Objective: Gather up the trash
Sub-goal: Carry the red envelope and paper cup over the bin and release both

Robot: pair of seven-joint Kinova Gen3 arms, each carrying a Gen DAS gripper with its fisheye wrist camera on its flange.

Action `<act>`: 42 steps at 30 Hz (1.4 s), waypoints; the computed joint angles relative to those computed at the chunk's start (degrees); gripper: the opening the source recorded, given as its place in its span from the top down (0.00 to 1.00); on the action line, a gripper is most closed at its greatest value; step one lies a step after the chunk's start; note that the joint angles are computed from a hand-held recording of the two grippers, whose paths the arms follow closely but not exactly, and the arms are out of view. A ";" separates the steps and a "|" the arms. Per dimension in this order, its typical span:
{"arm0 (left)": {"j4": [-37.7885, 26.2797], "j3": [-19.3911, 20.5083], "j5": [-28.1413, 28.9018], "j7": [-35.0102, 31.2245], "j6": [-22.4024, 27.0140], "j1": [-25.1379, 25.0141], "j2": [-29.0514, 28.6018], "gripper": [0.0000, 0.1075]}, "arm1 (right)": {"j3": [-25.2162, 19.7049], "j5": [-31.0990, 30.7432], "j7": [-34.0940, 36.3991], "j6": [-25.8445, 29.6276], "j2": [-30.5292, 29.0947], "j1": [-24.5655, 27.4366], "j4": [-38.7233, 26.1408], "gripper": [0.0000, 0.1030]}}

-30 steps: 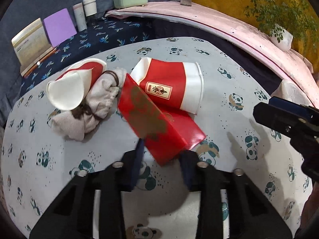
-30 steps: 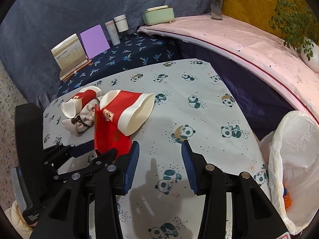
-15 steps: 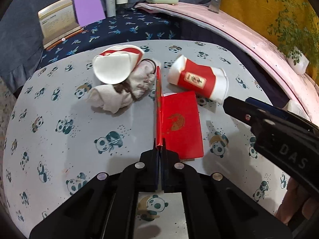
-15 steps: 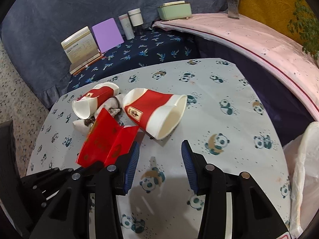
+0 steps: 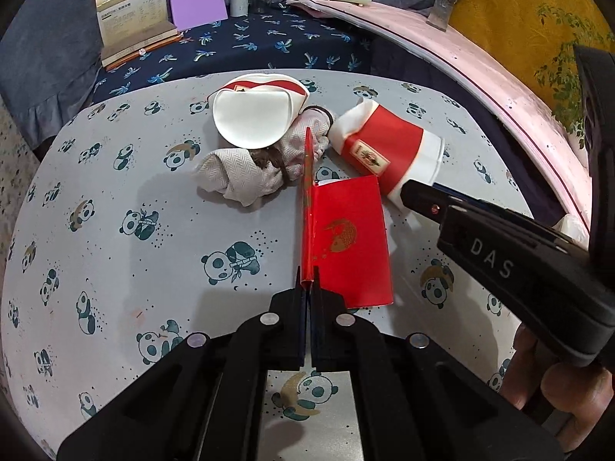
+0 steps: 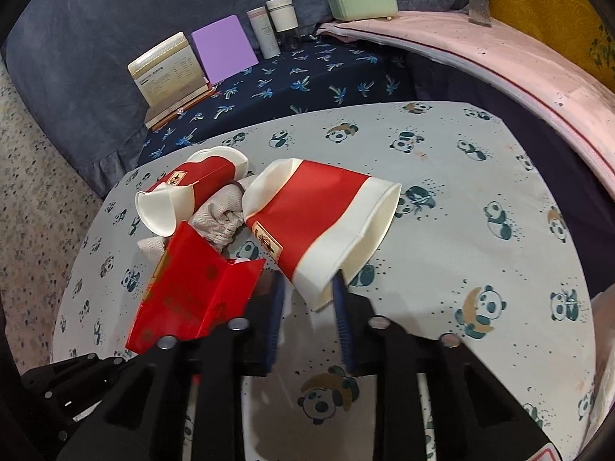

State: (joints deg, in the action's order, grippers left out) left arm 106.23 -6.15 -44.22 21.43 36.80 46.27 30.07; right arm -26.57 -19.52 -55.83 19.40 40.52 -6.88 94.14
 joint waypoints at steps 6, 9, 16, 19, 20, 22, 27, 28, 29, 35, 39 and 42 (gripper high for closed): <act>0.13 0.05 0.10 0.31 -0.27 -0.13 -0.10 1.00 | -2.67 -0.46 2.81 -0.53 -0.32 2.24 1.56 0.97; 0.10 0.00 -0.03 0.36 -0.25 0.02 -0.16 1.00 | -3.89 -1.17 3.98 -1.18 -0.88 3.51 2.71 0.97; -1.31 0.42 -0.95 0.54 1.62 0.92 -0.65 1.00 | -7.23 -2.97 5.87 -3.78 -3.23 8.09 6.15 0.97; -2.83 1.08 -1.51 0.14 3.28 1.31 -0.76 1.00 | -9.12 -3.81 6.67 -4.43 -4.37 11.09 7.54 0.97; -3.33 1.32 -1.66 -0.01 3.77 1.36 -0.74 1.00 | -9.73 -4.10 6.98 -4.61 -4.74 12.13 7.98 0.97; -5.02 1.97 -1.98 -0.78 5.37 1.72 -0.55 1.00 | -11.15 -4.73 7.80 -5.26 -5.66 14.59 9.16 0.97; -9.72 3.53 -2.21 -3.32 8.52 2.49 0.50 1.00 | -15.22 -6.37 10.07 -6.19 -7.68 22.06 11.93 0.97; -10.94 3.82 -2.13 -4.11 9.22 2.72 0.92 1.00 | -15.99 -6.90 10.51 -6.24 -8.10 23.83 12.45 0.97; -12.19 4.06 -2.00 -4.96 9.92 2.94 1.36 1.00 | -16.69 -7.44 10.94 -6.24 -8.45 25.44 12.87 0.97; -21.40 4.91 -0.82 -11.53 13.63 5.06 4.95 1.00 | -22.45 -11.63 15.28 -6.34 -9.82 37.70 15.84 0.97; -28.71 4.82 0.45 -16.58 15.53 6.73 8.26 1.00 | -25.34 -14.06 18.61 -6.82 -10.39 45.06 17.75 0.97; -34.09 4.70 2.13 -20.96 15.77 7.44 10.84 1.00 | -26.29 -15.31 20.53 -6.94 -10.78 49.24 18.58 0.97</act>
